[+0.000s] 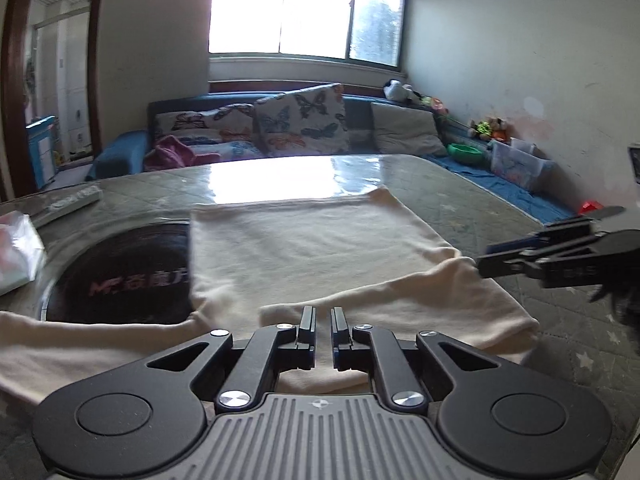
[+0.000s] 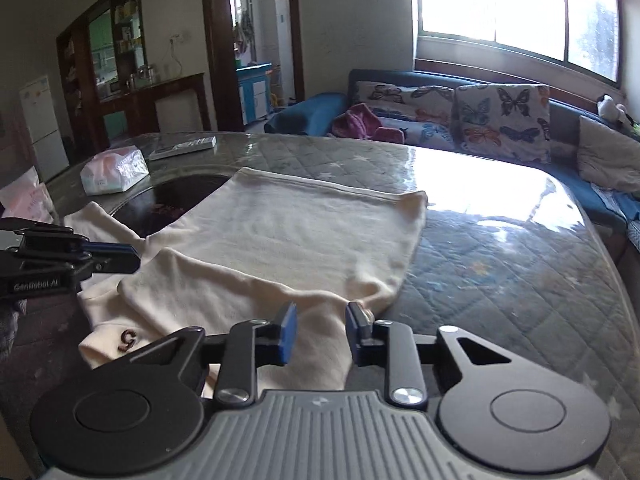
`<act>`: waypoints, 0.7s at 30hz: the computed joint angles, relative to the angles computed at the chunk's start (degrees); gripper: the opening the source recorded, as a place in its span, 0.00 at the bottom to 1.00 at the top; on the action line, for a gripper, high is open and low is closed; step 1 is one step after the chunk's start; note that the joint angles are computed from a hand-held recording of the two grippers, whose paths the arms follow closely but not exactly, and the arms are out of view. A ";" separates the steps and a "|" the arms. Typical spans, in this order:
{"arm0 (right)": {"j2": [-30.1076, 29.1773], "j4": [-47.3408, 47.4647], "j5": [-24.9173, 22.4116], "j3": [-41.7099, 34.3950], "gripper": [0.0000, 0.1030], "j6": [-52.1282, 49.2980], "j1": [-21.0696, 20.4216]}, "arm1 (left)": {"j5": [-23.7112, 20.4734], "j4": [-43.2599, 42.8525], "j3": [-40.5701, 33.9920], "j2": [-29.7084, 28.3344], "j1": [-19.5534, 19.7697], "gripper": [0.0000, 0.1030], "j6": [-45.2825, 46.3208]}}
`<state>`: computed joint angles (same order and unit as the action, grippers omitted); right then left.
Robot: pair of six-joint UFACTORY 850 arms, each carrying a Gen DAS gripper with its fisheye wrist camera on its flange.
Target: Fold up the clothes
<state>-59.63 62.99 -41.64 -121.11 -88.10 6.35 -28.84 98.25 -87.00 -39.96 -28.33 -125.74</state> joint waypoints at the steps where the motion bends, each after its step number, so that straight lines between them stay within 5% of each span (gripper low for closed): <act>1: -0.78 -0.68 0.17 -1.05 0.23 0.86 0.35 | 0.80 -0.47 -0.81 -0.67 0.28 0.09 0.50; 7: -4.85 -4.17 0.74 -5.92 0.21 6.16 1.32 | 2.44 -6.68 -4.07 -3.65 1.75 0.09 4.89; 14: -4.01 -2.89 1.87 -4.18 0.21 3.07 1.38 | 1.16 -3.09 -0.66 -1.69 2.27 0.14 -2.59; 21: 0.27 1.14 3.90 2.31 0.31 -5.03 2.04 | -6.19 -3.87 6.16 3.11 1.44 0.29 -7.13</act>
